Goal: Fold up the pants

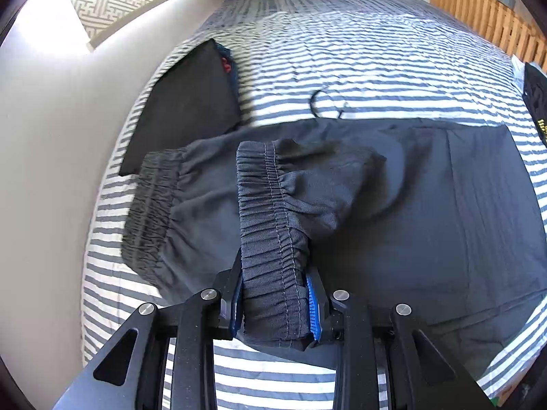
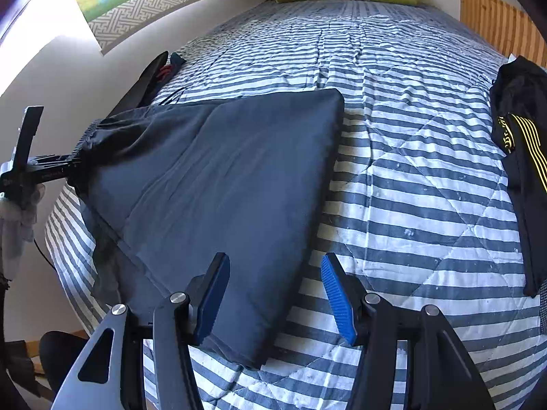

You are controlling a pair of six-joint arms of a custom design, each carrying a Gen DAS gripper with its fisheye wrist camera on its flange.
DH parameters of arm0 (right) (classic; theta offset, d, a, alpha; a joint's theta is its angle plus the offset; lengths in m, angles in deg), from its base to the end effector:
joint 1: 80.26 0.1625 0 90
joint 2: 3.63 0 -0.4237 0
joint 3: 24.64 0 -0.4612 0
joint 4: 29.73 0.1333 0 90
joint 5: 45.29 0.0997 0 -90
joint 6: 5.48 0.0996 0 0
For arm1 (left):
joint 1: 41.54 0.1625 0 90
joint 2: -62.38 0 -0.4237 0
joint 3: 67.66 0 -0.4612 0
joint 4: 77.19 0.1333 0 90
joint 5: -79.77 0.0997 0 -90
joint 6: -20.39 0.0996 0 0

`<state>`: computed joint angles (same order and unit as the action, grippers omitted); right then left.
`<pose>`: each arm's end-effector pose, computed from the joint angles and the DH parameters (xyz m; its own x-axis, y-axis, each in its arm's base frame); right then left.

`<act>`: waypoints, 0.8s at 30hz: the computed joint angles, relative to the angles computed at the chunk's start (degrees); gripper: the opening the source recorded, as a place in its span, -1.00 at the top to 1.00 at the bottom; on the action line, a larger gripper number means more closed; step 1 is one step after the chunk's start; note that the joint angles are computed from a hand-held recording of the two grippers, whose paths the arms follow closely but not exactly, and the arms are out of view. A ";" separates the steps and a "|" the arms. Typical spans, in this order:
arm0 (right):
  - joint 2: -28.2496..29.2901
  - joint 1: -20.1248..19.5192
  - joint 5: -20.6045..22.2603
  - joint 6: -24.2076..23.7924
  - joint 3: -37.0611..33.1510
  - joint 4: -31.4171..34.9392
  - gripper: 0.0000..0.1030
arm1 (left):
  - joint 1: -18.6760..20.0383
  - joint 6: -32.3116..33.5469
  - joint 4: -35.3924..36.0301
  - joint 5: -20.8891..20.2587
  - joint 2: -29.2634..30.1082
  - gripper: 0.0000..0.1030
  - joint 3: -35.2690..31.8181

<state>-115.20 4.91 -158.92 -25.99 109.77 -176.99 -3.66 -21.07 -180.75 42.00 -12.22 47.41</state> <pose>0.0591 -0.4095 0.3586 -0.8615 -0.0043 0.5077 -0.2481 0.8760 -0.4136 -0.2839 -0.4895 0.1721 -0.5362 0.1644 -0.8279 0.4654 0.8759 -0.1275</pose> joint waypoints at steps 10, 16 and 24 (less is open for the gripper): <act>1.94 0.74 -0.92 0.33 -0.30 -0.10 0.00 | 3.33 -8.22 4.25 3.53 -3.75 -0.11 -0.93; 1.78 1.42 0.90 0.74 -1.07 0.15 0.00 | 2.19 -3.02 -4.46 1.69 -7.15 -0.11 1.18; 3.62 2.28 2.25 -1.31 -0.98 2.37 0.00 | 6.14 3.26 -8.98 -5.81 -0.12 -0.11 0.68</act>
<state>-111.58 7.20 -156.67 -27.30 108.78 -174.62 2.49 -17.81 -189.73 36.19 -12.34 48.09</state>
